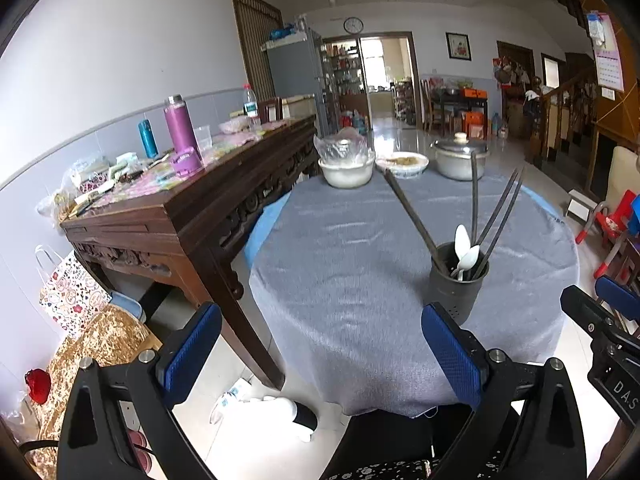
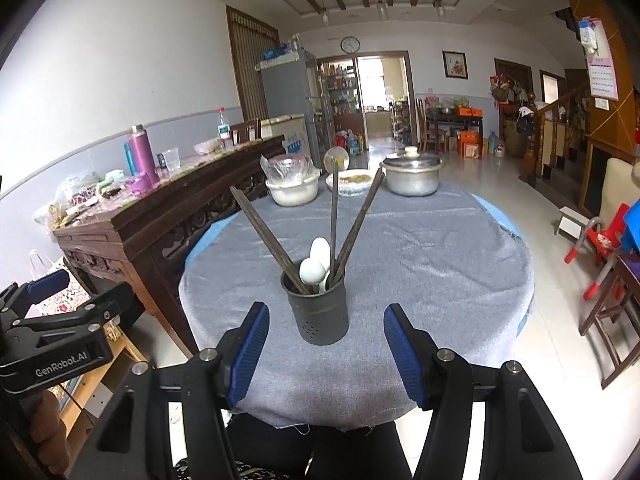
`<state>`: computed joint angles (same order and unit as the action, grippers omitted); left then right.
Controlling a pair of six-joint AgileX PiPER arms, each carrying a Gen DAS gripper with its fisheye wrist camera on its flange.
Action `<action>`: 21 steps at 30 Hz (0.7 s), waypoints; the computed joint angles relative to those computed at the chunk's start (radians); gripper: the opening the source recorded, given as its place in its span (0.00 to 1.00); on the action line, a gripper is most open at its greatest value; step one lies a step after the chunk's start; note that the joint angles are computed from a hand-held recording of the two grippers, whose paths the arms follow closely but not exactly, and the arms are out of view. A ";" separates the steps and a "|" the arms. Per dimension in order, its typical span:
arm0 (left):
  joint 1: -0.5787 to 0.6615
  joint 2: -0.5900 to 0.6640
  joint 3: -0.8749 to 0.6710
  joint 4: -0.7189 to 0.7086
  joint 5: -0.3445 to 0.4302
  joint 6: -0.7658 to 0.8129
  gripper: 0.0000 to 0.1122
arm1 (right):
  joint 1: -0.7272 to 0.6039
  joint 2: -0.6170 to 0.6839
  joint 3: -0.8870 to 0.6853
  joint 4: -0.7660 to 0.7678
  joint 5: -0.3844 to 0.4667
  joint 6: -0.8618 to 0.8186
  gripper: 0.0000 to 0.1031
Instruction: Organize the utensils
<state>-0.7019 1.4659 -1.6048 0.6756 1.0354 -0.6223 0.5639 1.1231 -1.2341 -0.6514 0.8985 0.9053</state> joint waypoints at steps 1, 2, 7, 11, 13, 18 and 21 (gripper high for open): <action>-0.004 -0.008 0.003 0.005 0.000 -0.003 0.89 | 0.014 -0.006 0.000 -0.015 0.010 0.013 0.62; -0.010 -0.020 0.008 0.014 0.001 -0.010 0.89 | 0.032 -0.012 0.001 -0.033 0.021 0.030 0.62; -0.018 -0.058 0.026 0.033 0.000 -0.023 0.89 | 0.092 -0.036 0.006 -0.092 0.063 0.087 0.62; -0.015 -0.075 0.036 0.036 -0.005 -0.028 0.89 | 0.132 -0.034 -0.004 -0.126 0.090 0.117 0.62; -0.016 -0.082 0.042 0.041 -0.007 -0.031 0.89 | 0.148 -0.035 -0.006 -0.142 0.100 0.129 0.62; -0.012 -0.093 0.048 0.038 -0.014 -0.035 0.89 | 0.173 -0.033 -0.016 -0.165 0.115 0.149 0.62; -0.007 -0.089 0.044 0.035 -0.019 -0.034 0.89 | 0.177 -0.029 -0.021 -0.167 0.123 0.146 0.62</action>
<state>-0.7094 1.3766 -1.5606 0.7101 1.0163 -0.6567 0.7406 1.0945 -1.2548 -0.8186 1.0210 1.0517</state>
